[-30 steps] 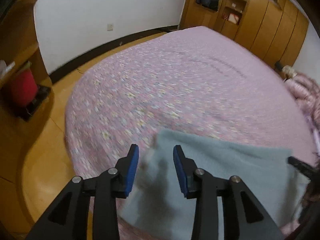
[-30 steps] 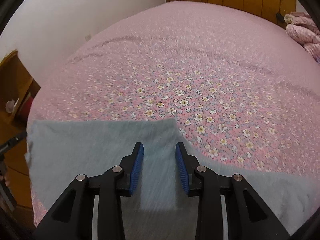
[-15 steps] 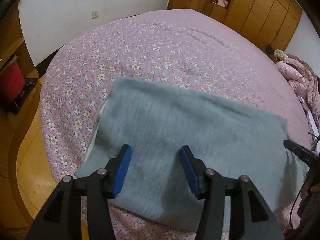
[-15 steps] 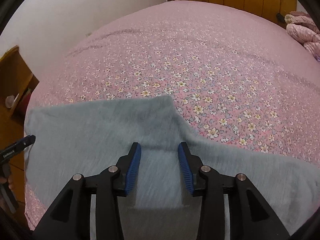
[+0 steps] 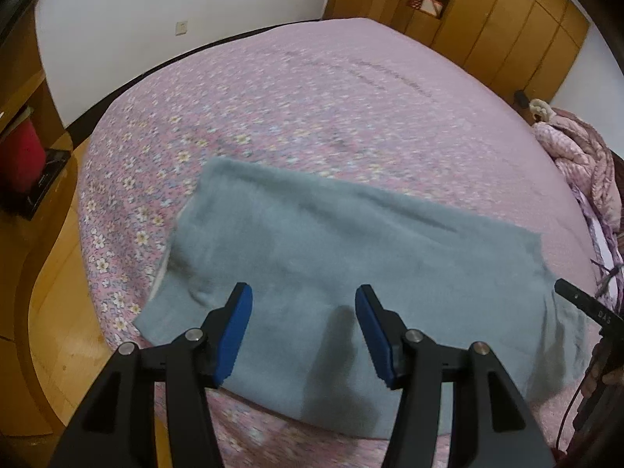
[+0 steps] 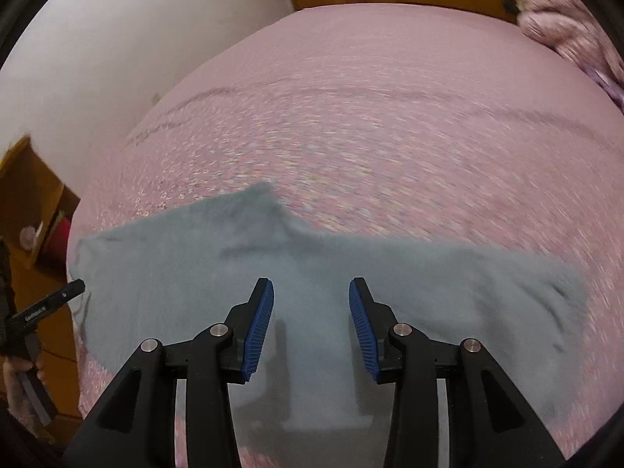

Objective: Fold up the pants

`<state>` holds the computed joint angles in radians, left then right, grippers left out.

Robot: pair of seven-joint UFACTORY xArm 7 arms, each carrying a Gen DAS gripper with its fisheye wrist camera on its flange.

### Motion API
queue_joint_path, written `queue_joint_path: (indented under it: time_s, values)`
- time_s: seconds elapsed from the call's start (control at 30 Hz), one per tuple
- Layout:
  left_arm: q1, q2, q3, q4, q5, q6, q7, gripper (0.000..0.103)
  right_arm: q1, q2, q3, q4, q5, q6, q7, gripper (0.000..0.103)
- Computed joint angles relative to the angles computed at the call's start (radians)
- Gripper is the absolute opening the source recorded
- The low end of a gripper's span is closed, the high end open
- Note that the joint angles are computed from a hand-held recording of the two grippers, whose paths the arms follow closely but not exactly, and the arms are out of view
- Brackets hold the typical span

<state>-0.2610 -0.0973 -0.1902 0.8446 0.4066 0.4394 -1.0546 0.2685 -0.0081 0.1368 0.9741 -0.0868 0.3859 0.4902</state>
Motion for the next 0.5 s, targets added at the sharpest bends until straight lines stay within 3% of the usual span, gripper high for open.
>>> queue_joint_path:
  time_s: [0.33,0.5]
  values:
    - [-0.067,0.059,-0.022,0.089,-0.038,0.036,0.054,0.058,-0.085,-0.31,-0.035,-0.292,0.078,0.079,0.064,0.043]
    - [-0.107,0.101,-0.021,0.135,-0.057,0.061,0.08,0.058,-0.089,-0.422,-0.073,-0.414,0.161,0.052,0.05,0.043]
